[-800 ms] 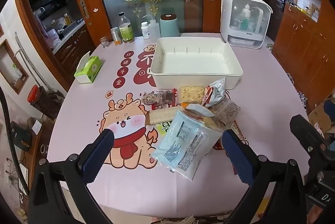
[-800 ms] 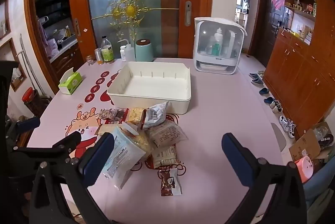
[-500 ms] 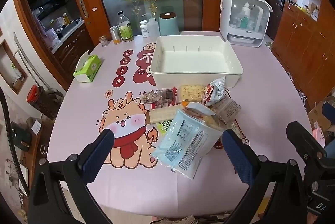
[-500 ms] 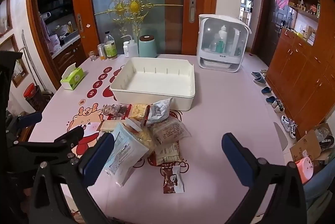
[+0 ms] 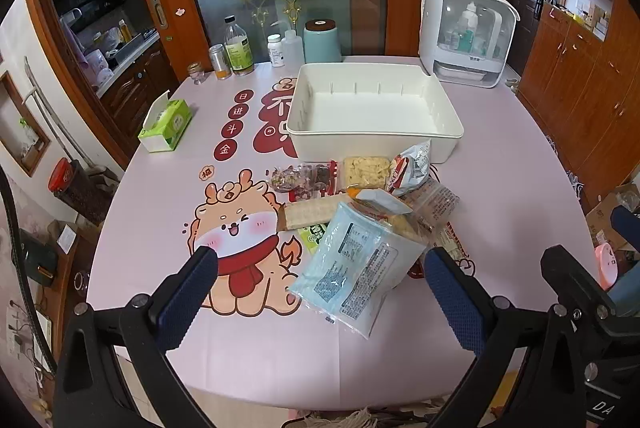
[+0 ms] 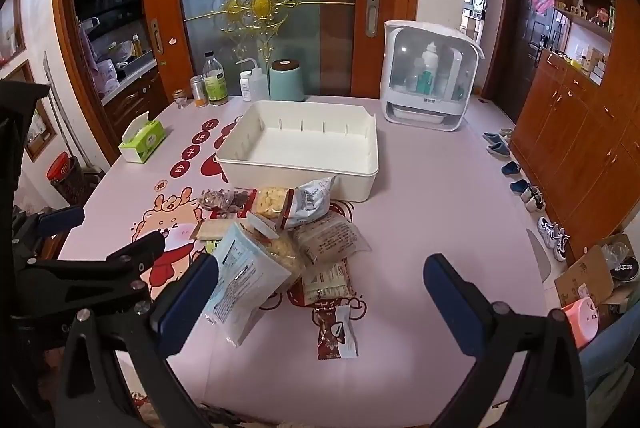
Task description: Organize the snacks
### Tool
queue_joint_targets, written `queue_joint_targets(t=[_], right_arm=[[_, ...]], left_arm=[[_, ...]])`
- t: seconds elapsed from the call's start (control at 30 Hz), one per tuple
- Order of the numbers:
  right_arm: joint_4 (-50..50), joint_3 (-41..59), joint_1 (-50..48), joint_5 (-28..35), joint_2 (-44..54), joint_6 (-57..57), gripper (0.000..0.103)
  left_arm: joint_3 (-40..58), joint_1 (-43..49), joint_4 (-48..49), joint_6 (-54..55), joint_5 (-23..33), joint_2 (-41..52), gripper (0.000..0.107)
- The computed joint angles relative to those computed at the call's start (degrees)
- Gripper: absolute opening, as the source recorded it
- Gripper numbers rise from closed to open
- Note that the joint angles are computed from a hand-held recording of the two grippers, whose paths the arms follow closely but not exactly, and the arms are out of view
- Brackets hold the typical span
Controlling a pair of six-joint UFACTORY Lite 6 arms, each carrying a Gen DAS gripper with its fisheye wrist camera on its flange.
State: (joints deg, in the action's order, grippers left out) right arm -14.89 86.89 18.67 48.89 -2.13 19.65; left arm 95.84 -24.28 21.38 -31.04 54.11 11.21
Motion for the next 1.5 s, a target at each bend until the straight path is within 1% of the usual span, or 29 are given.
queue_joint_targets(t=[0.17, 0.33, 0.53, 0.83, 1.13, 1.27, 1.5], right_arm=[[0.04, -1.39, 0.12, -0.2, -0.85, 0.51, 0.103], [1.05, -1.61, -0.38, 0.08, -0.94, -0.3, 0.103], [2.34, -1.62, -1.1, 0.09, -0.78, -1.39, 0.103], [3.21, -1.74, -1.69, -0.07, -0.63, -2.48, 0.103], [3.42, -1.81, -1.6, 0.03, -0.63, -2.5, 0.103], [3.45, -2.17, -1.54, -0.13, -0.8, -2.46, 0.103], [3.73, -2.13, -1.59, -0.03, -0.79, -2.65, 0.103]], left_arm=[[1.08, 0.43, -0.7, 0.86, 0.53, 0.46, 0.102], [-2.29, 0.96, -0.8, 1.21, -0.26, -2.17, 0.102], [-1.27, 1.3, -1.27, 1.91, 0.11, -1.66, 0.102], [-3.1, 1.17, -0.88, 1.45, 0.08, -3.21, 0.102], [-1.03, 1.0, -1.52, 2.17, 1.32, -1.98, 0.102], [1.23, 0.71, -1.97, 2.68, 2.48, -0.48, 0.1], [1.35, 0.48, -2.32, 2.78, 2.66, -0.36, 0.098]])
